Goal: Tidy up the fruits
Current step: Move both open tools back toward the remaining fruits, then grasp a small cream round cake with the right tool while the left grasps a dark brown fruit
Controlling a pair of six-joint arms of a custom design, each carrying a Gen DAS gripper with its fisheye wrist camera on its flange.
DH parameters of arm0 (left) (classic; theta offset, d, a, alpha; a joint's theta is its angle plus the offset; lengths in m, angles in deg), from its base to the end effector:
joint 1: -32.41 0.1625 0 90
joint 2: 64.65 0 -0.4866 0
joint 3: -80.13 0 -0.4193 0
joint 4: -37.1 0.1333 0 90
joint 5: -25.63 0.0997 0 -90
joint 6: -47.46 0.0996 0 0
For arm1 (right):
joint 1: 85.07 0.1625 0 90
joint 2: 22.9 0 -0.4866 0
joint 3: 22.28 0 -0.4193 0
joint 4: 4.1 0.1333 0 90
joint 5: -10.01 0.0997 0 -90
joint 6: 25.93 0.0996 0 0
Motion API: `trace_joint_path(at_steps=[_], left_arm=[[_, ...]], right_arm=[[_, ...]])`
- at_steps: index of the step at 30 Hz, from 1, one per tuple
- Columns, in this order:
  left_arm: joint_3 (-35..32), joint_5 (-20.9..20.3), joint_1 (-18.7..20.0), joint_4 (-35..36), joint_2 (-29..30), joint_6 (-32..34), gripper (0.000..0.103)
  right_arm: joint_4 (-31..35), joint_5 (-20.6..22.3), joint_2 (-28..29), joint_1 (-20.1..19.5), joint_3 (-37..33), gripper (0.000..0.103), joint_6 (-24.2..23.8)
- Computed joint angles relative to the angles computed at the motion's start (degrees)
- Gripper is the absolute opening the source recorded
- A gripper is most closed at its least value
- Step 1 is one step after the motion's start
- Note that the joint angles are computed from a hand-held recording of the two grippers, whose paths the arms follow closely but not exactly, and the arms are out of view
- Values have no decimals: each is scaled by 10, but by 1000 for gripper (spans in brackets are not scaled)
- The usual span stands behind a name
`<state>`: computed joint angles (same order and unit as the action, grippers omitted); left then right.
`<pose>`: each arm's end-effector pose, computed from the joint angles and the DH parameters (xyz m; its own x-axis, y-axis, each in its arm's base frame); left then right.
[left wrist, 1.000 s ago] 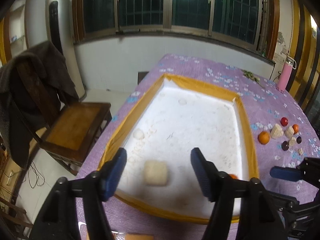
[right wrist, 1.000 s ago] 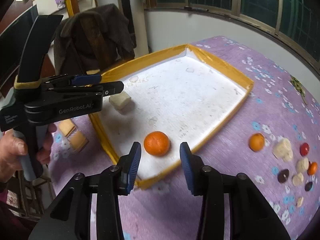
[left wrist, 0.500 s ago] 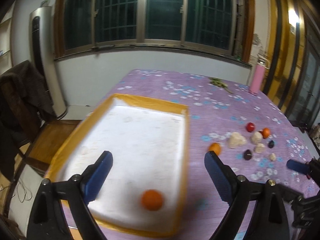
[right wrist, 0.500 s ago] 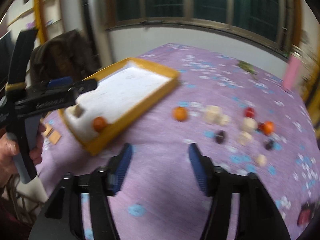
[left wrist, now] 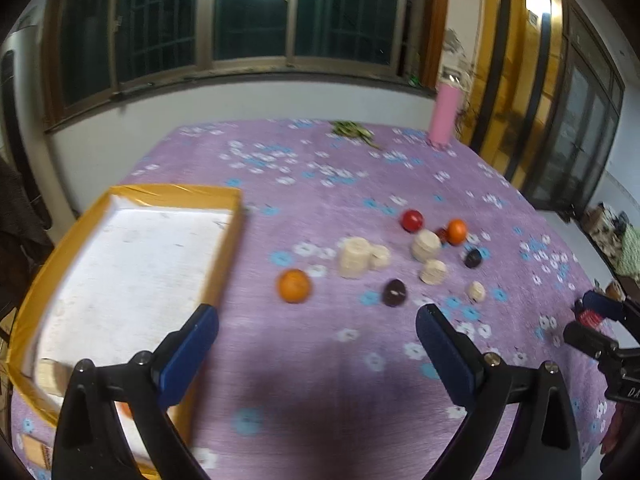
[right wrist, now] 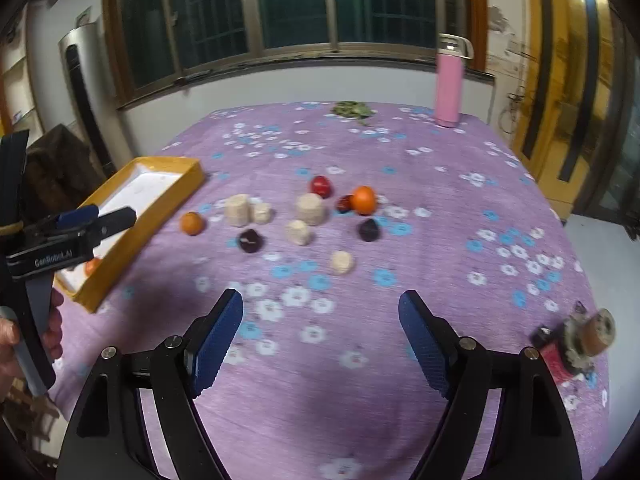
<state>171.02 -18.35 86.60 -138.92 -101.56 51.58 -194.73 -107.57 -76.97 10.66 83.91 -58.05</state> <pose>-0.2766 -0.7337 0.1099 -0.7488 0.1459 -0.6465 0.5512 0.6787 -0.4853 0.1542 -0.6631 0.2418 -0.7411 -0.1332 0.6581 -0.5434 0.6947 -0.4713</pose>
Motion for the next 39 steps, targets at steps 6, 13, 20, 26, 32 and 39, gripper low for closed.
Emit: trace_joint_path(at_steps=[6,13,20,26,32,39], left_arm=[[-23,-2,-5,36,21,-10,100],[-40,1,-6,48,35,-11,100],[-53,41,-3,43,47,-3,100],[-57,50,6,63,45,-11,100],[-60,48,11,77,45,-16,100],[-68,42,13,86,50,-15,100]], right_arm=[[4,2,-8,-12,-1,80,4],[10,5,-5,-22,-10,80,-1],[28,-2,18,-26,-45,80,-13],[98,14,42,-37,-93,80,8],[160,19,74,-43,-139,74,1],[201,38,88,-49,-163,46,-12]])
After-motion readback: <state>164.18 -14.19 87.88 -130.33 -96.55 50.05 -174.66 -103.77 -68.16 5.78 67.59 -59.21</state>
